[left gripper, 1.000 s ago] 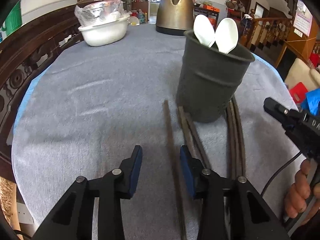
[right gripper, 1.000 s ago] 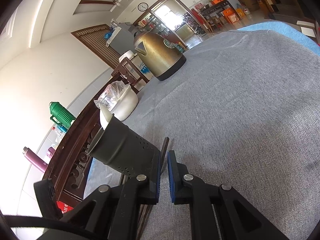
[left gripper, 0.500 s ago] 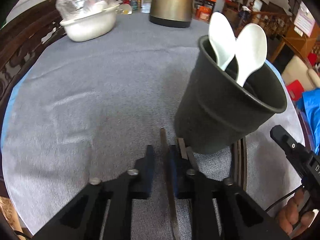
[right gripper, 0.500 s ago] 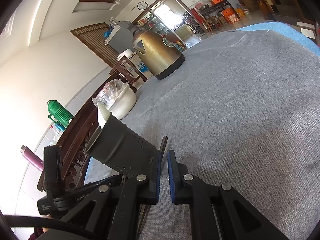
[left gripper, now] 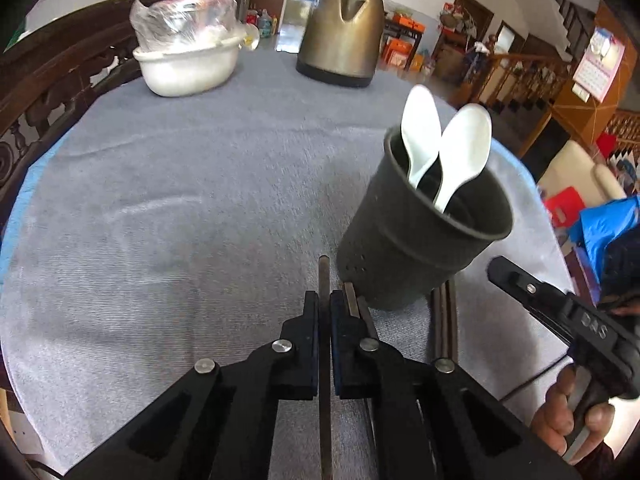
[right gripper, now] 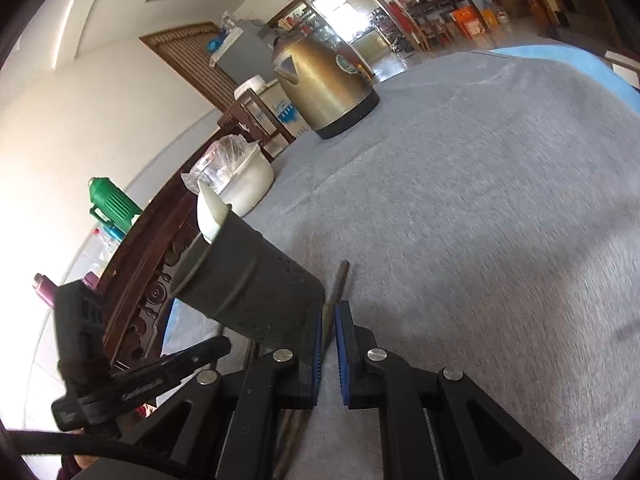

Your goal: Organize utensils

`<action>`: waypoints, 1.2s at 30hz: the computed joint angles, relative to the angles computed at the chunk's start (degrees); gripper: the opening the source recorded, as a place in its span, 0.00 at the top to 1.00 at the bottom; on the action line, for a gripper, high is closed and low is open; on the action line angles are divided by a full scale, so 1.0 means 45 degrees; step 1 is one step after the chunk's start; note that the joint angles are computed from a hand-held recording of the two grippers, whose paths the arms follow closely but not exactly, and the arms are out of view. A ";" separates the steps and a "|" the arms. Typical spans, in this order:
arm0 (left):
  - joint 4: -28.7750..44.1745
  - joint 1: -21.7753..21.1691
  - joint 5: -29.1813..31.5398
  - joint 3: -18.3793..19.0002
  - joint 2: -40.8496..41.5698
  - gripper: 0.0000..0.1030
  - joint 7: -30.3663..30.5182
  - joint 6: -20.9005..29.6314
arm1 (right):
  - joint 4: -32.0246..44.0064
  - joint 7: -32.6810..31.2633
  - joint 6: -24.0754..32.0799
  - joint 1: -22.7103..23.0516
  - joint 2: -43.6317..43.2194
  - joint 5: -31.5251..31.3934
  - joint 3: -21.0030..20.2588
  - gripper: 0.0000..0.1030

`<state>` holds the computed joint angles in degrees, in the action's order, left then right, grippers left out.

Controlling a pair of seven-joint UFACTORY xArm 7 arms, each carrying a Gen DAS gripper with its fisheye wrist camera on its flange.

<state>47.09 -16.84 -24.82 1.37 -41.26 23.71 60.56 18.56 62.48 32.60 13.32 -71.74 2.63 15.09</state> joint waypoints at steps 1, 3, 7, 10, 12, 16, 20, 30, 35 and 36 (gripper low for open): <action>0.0036 0.0014 -0.0060 0.0092 -0.0086 0.95 -0.0012 0.0020 | 0.0291 -0.0045 0.0252 -0.0138 0.0331 -0.0052 -0.0055 0.91; 0.0037 0.0054 -0.0099 0.0164 -0.0375 0.95 -0.0023 0.0006 | 0.0915 -0.0314 0.0742 -0.0273 0.1188 -0.0124 -0.0259 0.91; -0.0004 0.0095 -0.0141 0.0362 -0.1063 0.95 0.0068 -0.0168 | 0.1589 -0.0845 0.0899 -0.0234 0.2528 0.0196 -0.0836 0.91; -0.0048 0.0089 -0.0230 0.0715 -0.1039 0.95 0.0399 -0.0531 | 0.1935 -0.0856 0.1145 -0.0543 0.2984 0.0209 -0.0872 0.91; -0.0001 0.0107 -0.0290 0.0806 -0.1179 0.95 0.0460 -0.0554 | 0.2238 -0.1008 0.1498 -0.0499 0.3437 0.0380 -0.1111 0.91; -0.0009 0.0090 -0.0410 0.0882 -0.1271 0.95 0.0569 -0.0860 | 0.3128 -0.1453 0.2502 -0.0576 0.4435 0.0396 -0.1222 0.91; -0.0088 0.0172 -0.0404 0.1091 -0.1839 0.95 0.0544 -0.0502 | 0.3556 -0.1653 0.3056 -0.0642 0.5074 0.0541 -0.1308 0.91; 0.0042 0.0368 -0.0419 0.1305 -0.2004 0.95 0.0403 -0.0338 | 0.3813 -0.2146 0.3335 -0.0713 0.5482 0.0481 -0.1282 0.93; 0.0025 0.0415 -0.0399 0.1279 -0.2032 0.95 0.0336 -0.0386 | 0.3460 -0.1847 0.3498 -0.0968 0.4829 0.0282 -0.1162 0.93; 0.0014 0.0421 -0.0390 0.1285 -0.2048 0.95 0.0336 -0.0398 | 0.3327 -0.1795 0.3619 -0.1020 0.4557 0.0252 -0.1190 0.93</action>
